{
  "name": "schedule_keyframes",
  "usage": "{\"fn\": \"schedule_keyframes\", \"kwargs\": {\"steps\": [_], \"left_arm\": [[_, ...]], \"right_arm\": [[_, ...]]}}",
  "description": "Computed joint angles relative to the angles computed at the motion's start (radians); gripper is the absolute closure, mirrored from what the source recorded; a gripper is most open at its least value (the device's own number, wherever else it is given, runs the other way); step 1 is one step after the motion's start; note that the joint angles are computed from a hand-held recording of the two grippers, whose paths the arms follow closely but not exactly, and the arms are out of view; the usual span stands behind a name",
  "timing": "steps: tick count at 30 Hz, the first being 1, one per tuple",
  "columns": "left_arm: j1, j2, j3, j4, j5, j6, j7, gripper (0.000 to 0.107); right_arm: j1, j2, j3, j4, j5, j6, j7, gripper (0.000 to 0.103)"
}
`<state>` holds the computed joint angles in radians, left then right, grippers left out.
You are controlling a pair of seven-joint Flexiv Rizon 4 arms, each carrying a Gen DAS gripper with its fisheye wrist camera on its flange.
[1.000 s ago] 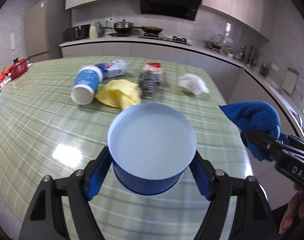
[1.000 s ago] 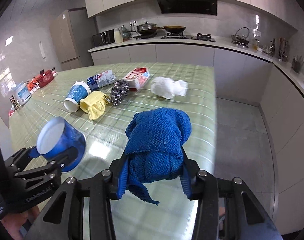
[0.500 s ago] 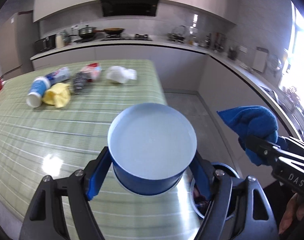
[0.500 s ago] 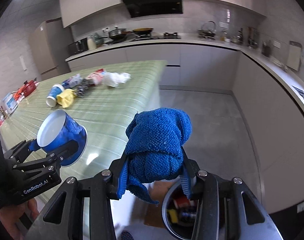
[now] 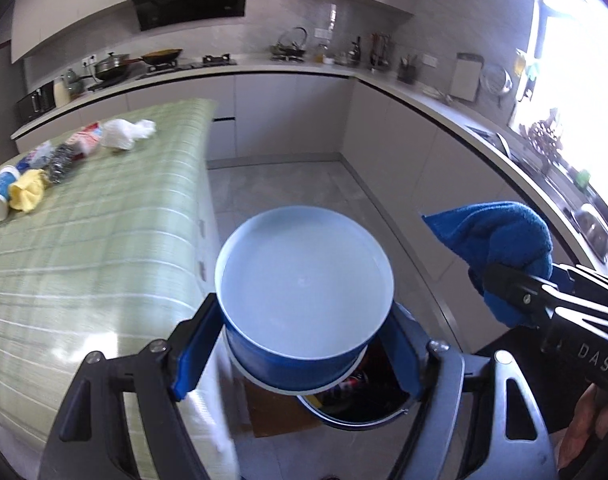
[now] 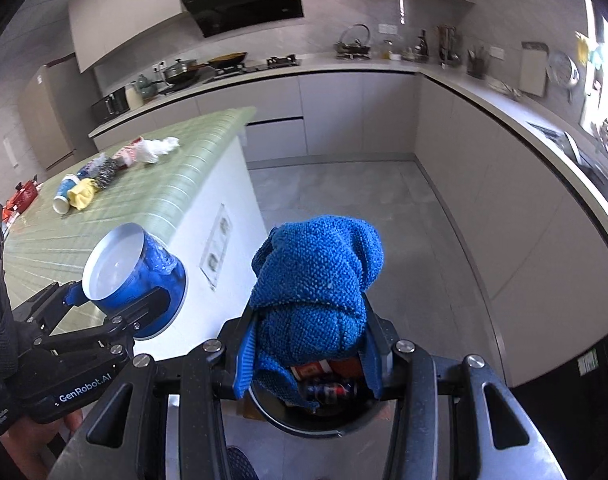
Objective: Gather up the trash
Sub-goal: 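Carry the cup and blue cloth over the black bin and open both tools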
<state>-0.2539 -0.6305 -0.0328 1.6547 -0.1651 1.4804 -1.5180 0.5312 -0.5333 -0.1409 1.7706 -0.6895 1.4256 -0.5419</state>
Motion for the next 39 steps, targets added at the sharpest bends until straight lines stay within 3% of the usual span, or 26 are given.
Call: {"fn": "schedule_keyframes", "kwargs": {"steps": [12, 18, 22, 23, 24, 25, 26, 28, 30, 34, 39], "left_arm": [[-0.088, -0.102, 0.052, -0.076, 0.027, -0.092, -0.098, 0.030], [-0.094, -0.168, 0.053, -0.123, 0.043, -0.125, -0.138, 0.030], [-0.054, -0.232, -0.013, -0.162, 0.019, -0.150, -0.116, 0.028], [-0.015, -0.250, -0.070, -0.166, -0.006, -0.150, -0.085, 0.026], [0.016, -0.273, -0.116, -0.165, -0.071, -0.145, -0.047, 0.016], [0.035, -0.284, -0.130, -0.169, -0.070, -0.148, -0.073, 0.011], [0.043, -0.289, -0.129, -0.159, -0.091, -0.127, -0.088, 0.008], [0.022, -0.284, -0.086, -0.151, -0.097, -0.120, -0.116, 0.008], [-0.016, -0.274, -0.030, -0.143, -0.074, -0.111, -0.139, 0.008], [-0.116, -0.269, 0.091, -0.183, -0.006, -0.199, -0.213, 0.004], [-0.159, -0.233, 0.121, -0.178, 0.069, -0.214, -0.284, 0.004]], "right_arm": [[-0.062, -0.053, 0.015, 0.096, 0.075, 0.094, -0.144, 0.057], [-0.160, -0.159, 0.136, 0.055, 0.156, 0.116, -0.328, 0.057], [-0.216, -0.255, 0.216, -0.021, 0.176, 0.094, -0.467, 0.056], [-0.245, -0.281, 0.257, -0.049, 0.180, 0.082, -0.517, 0.054], [-0.262, -0.324, 0.287, -0.093, 0.182, 0.062, -0.604, 0.041], [-0.263, -0.350, 0.284, -0.119, 0.157, 0.042, -0.625, 0.014], [-0.242, -0.371, 0.248, -0.138, 0.146, 0.036, -0.634, 0.008], [-0.262, -0.400, 0.275, -0.171, 0.181, 0.000, -0.721, 0.007], [-0.255, -0.394, 0.255, -0.161, 0.190, 0.011, -0.712, 0.007], [-0.200, -0.350, 0.179, -0.125, 0.276, 0.011, -0.646, 0.000], [-0.130, -0.290, 0.089, -0.087, 0.332, -0.045, -0.526, 0.000]]}}
